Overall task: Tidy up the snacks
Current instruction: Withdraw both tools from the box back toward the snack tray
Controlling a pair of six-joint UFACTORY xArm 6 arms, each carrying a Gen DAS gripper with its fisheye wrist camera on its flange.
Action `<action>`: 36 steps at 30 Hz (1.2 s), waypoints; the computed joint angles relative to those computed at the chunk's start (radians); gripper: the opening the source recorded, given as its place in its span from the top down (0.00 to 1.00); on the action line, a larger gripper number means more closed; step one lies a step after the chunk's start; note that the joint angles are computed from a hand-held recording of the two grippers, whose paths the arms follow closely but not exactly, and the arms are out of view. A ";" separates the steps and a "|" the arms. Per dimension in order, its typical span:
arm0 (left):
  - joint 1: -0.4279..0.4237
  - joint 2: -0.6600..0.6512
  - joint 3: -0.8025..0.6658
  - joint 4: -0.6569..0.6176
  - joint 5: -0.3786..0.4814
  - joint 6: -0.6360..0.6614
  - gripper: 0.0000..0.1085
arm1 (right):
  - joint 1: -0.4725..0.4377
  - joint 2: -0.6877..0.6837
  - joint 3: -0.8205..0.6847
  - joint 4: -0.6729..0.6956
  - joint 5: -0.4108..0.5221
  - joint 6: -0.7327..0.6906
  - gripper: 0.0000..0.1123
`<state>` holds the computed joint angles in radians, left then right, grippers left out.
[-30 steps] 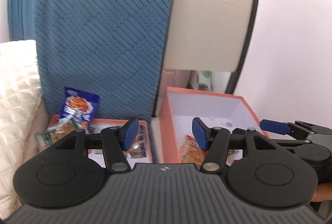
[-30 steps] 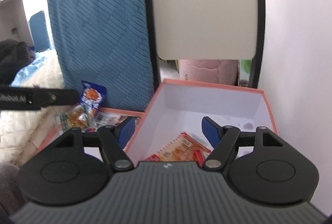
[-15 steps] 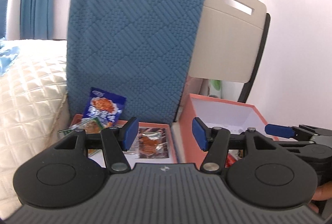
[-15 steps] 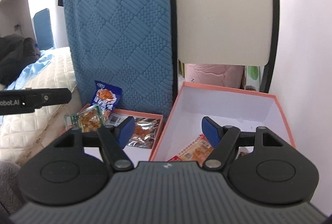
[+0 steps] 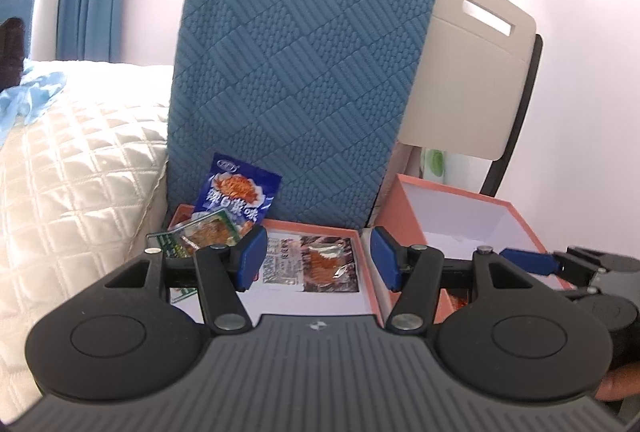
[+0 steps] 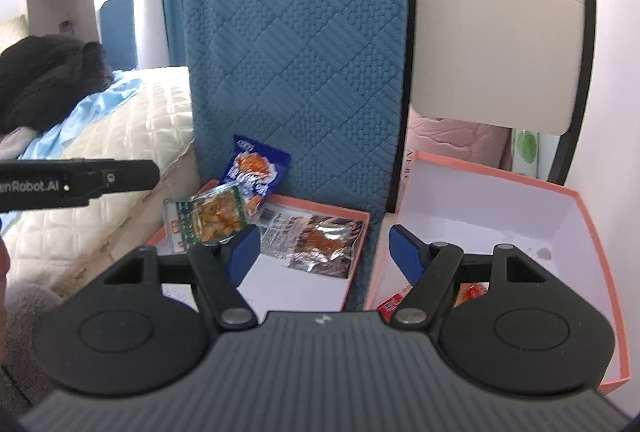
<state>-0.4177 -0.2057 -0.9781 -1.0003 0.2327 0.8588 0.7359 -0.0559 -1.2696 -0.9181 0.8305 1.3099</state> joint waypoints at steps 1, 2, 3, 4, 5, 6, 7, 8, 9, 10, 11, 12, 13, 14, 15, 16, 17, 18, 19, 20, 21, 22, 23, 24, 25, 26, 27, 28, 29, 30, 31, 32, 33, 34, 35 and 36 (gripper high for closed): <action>0.003 0.003 0.001 -0.011 0.002 0.007 0.42 | 0.004 0.006 -0.002 0.006 -0.001 -0.001 0.35; 0.006 0.005 0.002 -0.016 0.004 0.007 0.42 | 0.007 0.011 -0.002 0.013 -0.004 -0.001 0.35; 0.009 0.008 0.006 -0.015 0.004 0.001 0.42 | 0.010 0.016 0.000 0.019 -0.010 -0.002 0.35; 0.011 0.009 0.009 -0.012 0.003 -0.006 0.42 | 0.013 0.022 0.000 0.023 -0.013 -0.007 0.35; 0.014 0.012 0.011 -0.010 0.003 -0.014 0.42 | 0.017 0.029 -0.002 0.025 -0.011 -0.013 0.35; 0.016 0.014 0.014 -0.007 0.002 -0.021 0.42 | 0.020 0.035 -0.002 0.028 -0.011 -0.017 0.35; 0.020 0.017 0.015 -0.004 0.004 -0.028 0.42 | 0.022 0.040 -0.003 0.032 -0.013 -0.020 0.35; 0.022 0.018 0.019 -0.003 0.004 -0.033 0.42 | 0.024 0.043 -0.002 0.034 -0.015 -0.020 0.35; 0.023 0.019 0.022 -0.004 0.005 -0.035 0.42 | 0.026 0.046 0.000 0.033 -0.016 -0.018 0.35; 0.025 0.023 0.023 -0.002 0.005 -0.038 0.42 | 0.027 0.049 0.001 0.034 -0.019 -0.017 0.35; 0.026 0.026 0.025 0.002 0.003 -0.046 0.42 | 0.028 0.051 0.004 0.035 -0.023 -0.015 0.35; 0.028 0.031 0.026 0.005 0.004 -0.055 0.42 | 0.028 0.054 0.008 0.038 -0.029 -0.014 0.35; 0.030 0.037 0.024 -0.001 0.008 -0.055 0.42 | 0.029 0.057 0.012 0.042 -0.034 -0.014 0.35; 0.032 0.045 0.020 -0.009 0.013 -0.050 0.42 | 0.030 0.062 0.014 0.045 -0.037 -0.013 0.35; 0.034 0.055 0.015 -0.012 0.017 -0.050 0.42 | 0.032 0.066 0.017 0.047 -0.040 -0.010 0.35; 0.034 0.064 0.011 -0.009 0.016 -0.054 0.42 | 0.032 0.070 0.019 0.050 -0.044 -0.006 0.35; 0.032 0.074 0.007 -0.007 0.013 -0.057 0.42 | 0.031 0.074 0.022 0.054 -0.050 -0.001 0.35; 0.031 0.087 -0.001 -0.006 0.012 -0.057 0.42 | 0.030 0.078 0.024 0.055 -0.056 0.007 0.35; 0.029 0.097 -0.007 -0.006 0.010 -0.056 0.42 | 0.029 0.082 0.025 0.055 -0.060 0.013 0.35; 0.027 0.110 -0.015 -0.004 0.004 -0.057 0.42 | 0.026 0.088 0.023 0.057 -0.067 0.016 0.35; 0.025 0.125 -0.026 0.001 -0.002 -0.060 0.42 | 0.024 0.096 0.018 0.061 -0.074 0.015 0.35; 0.025 0.139 -0.036 0.006 -0.004 -0.065 0.42 | 0.022 0.109 0.006 0.071 -0.073 -0.001 0.35; 0.024 0.153 -0.048 0.004 -0.007 -0.068 0.42 | 0.025 0.130 -0.018 0.086 -0.051 -0.027 0.35; 0.027 0.170 -0.062 -0.005 -0.009 -0.063 0.42 | 0.025 0.146 -0.035 0.090 -0.041 -0.042 0.35; 0.030 0.186 -0.075 -0.003 -0.011 -0.066 0.42 | 0.022 0.157 -0.043 0.090 -0.047 -0.049 0.35; 0.033 0.199 -0.087 -0.007 -0.011 -0.062 0.42 | 0.019 0.167 -0.051 0.096 -0.054 -0.057 0.35; 0.037 0.216 -0.101 -0.011 -0.012 -0.058 0.42 | 0.016 0.178 -0.059 0.099 -0.058 -0.061 0.35; 0.042 0.232 -0.114 -0.003 -0.007 -0.068 0.42 | 0.012 0.184 -0.061 0.096 -0.067 -0.059 0.35; 0.048 0.251 -0.130 0.007 -0.002 -0.082 0.42 | 0.007 0.188 -0.061 0.095 -0.080 -0.055 0.35; 0.054 0.268 -0.145 0.007 0.006 -0.085 0.42 | 0.001 0.193 -0.063 0.099 -0.092 -0.054 0.35; 0.060 0.287 -0.160 0.023 0.017 -0.102 0.42 | -0.004 0.199 -0.065 0.100 -0.103 -0.050 0.35; 0.066 0.305 -0.176 0.038 0.026 -0.119 0.42 | -0.009 0.206 -0.069 0.099 -0.115 -0.048 0.35; 0.071 0.324 -0.194 0.038 0.032 -0.122 0.42 | -0.014 0.214 -0.074 0.105 -0.128 -0.057 0.35; 0.073 0.340 -0.209 0.049 0.038 -0.137 0.42 | -0.019 0.225 -0.082 0.104 -0.139 -0.061 0.35; 0.078 0.360 -0.230 0.059 0.051 -0.150 0.42 | -0.023 0.237 -0.092 0.105 -0.145 -0.068 0.35; 0.081 0.377 -0.248 0.068 0.061 -0.162 0.42 | -0.027 0.248 -0.100 0.108 -0.151 -0.074 0.35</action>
<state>-0.3365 0.1712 -1.2261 -0.9320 0.2934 0.6964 0.7084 0.1917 -1.3698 -0.8096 0.6796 1.2360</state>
